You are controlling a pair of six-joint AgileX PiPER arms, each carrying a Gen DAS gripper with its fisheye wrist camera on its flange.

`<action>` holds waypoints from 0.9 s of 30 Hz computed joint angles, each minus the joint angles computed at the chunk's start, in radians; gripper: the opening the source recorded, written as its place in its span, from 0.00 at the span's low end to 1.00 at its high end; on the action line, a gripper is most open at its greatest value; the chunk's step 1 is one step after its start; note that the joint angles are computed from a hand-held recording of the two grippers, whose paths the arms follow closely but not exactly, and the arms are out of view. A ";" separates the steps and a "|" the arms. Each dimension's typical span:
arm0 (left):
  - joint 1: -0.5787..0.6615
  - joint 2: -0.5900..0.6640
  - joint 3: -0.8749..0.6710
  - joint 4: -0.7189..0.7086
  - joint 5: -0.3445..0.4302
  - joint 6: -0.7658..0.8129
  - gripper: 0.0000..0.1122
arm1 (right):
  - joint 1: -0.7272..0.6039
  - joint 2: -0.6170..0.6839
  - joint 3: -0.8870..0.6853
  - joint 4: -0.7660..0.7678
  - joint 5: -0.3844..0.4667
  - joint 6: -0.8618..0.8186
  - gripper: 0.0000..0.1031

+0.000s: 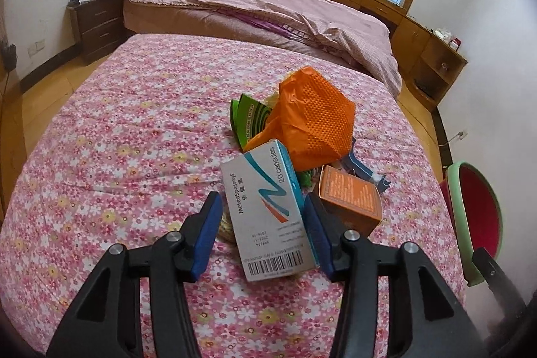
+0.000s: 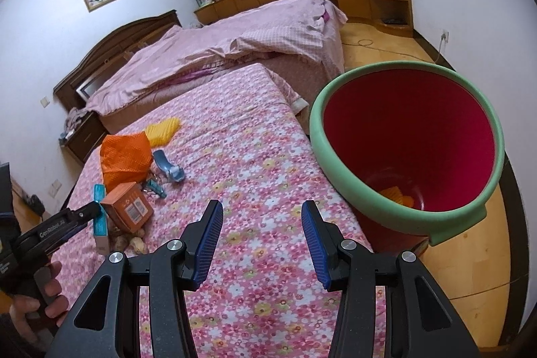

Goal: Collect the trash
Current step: 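Move the left tool to the bed and grasp the white medicine box, then grasp the small orange box with right tool while left tool holds the medicine box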

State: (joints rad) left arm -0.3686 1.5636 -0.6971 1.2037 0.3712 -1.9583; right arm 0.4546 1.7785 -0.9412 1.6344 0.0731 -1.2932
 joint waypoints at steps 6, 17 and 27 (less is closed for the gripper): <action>-0.005 0.030 -0.022 -0.036 -0.015 0.044 0.46 | 0.004 0.011 -0.010 -0.068 0.006 0.065 0.48; 0.018 0.083 -0.047 -0.084 -0.030 0.122 0.51 | 0.010 0.030 -0.030 -0.124 0.022 0.113 0.48; 0.073 0.065 -0.005 0.081 -0.112 -0.039 0.51 | 0.056 0.029 -0.046 -0.227 0.008 0.199 0.48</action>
State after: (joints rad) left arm -0.2953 1.6284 -0.7019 1.2851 0.2593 -1.9969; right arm 0.5102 1.8078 -0.9869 1.4078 0.0810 -1.0942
